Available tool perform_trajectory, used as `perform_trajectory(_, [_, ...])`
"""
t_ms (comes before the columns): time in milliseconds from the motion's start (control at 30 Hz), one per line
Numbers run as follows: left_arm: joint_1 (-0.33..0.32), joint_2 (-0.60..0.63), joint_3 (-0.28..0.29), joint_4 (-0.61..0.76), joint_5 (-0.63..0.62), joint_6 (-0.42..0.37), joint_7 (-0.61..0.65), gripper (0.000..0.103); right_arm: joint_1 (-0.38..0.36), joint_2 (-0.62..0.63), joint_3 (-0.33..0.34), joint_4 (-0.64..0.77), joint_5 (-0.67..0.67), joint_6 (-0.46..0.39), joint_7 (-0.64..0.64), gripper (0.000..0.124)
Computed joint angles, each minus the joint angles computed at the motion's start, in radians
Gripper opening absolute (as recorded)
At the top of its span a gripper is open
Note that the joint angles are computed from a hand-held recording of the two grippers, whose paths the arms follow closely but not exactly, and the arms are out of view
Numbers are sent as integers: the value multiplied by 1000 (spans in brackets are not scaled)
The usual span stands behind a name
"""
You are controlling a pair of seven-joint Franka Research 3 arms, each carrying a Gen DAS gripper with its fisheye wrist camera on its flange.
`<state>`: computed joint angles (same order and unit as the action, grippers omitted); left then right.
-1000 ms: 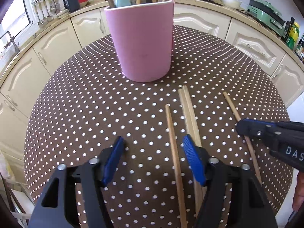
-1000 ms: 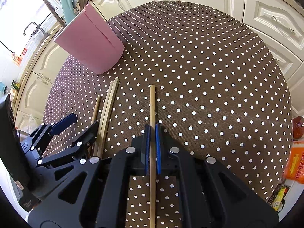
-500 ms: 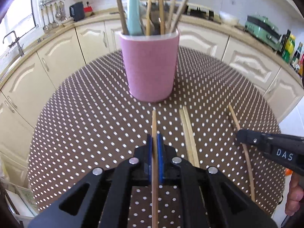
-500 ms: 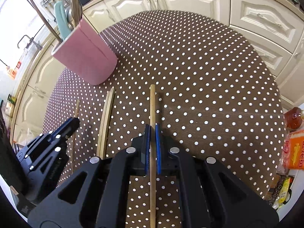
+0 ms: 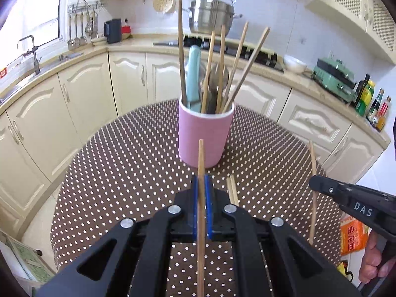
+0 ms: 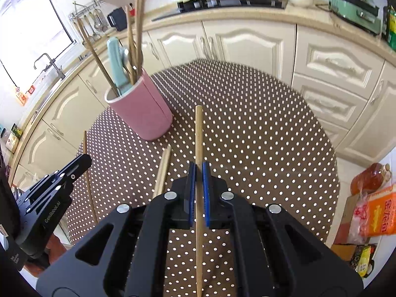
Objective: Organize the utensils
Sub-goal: 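Lift the chopstick with the left tool while the right tool carries its chopstick over the pink cup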
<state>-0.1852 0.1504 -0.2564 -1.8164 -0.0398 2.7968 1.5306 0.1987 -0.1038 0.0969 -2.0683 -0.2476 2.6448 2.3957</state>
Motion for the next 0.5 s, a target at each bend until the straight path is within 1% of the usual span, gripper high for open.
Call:
perform_trajectory(33, [-4,2,0,15,6,-1,-7,6,2,-3,0,3,5,-2,-5,6])
perform_trajectory(133, [4,-35,1,-17,-11,42,0,6,-5,-14,4,5,-18,-3,19,6])
perform_trajectory(233, [-6,-68,21,-51,49,103,-54,6,-10,-24,13,10,-48,10,49,6])
perform_trajectory(267, [-5,-78,22,-59,51,116,-57,6,-10,-28,15,8,-51,14,52,6])
perform_trajectory(367, [0,-94,16,-62,3,122,-16,6,-14,-32,25,21,-77,20,78,6])
perform_trajectory(500, [-4,-110,23,-59,-4,129,-10,6,-18,-27,35,50,-124,26,107,6])
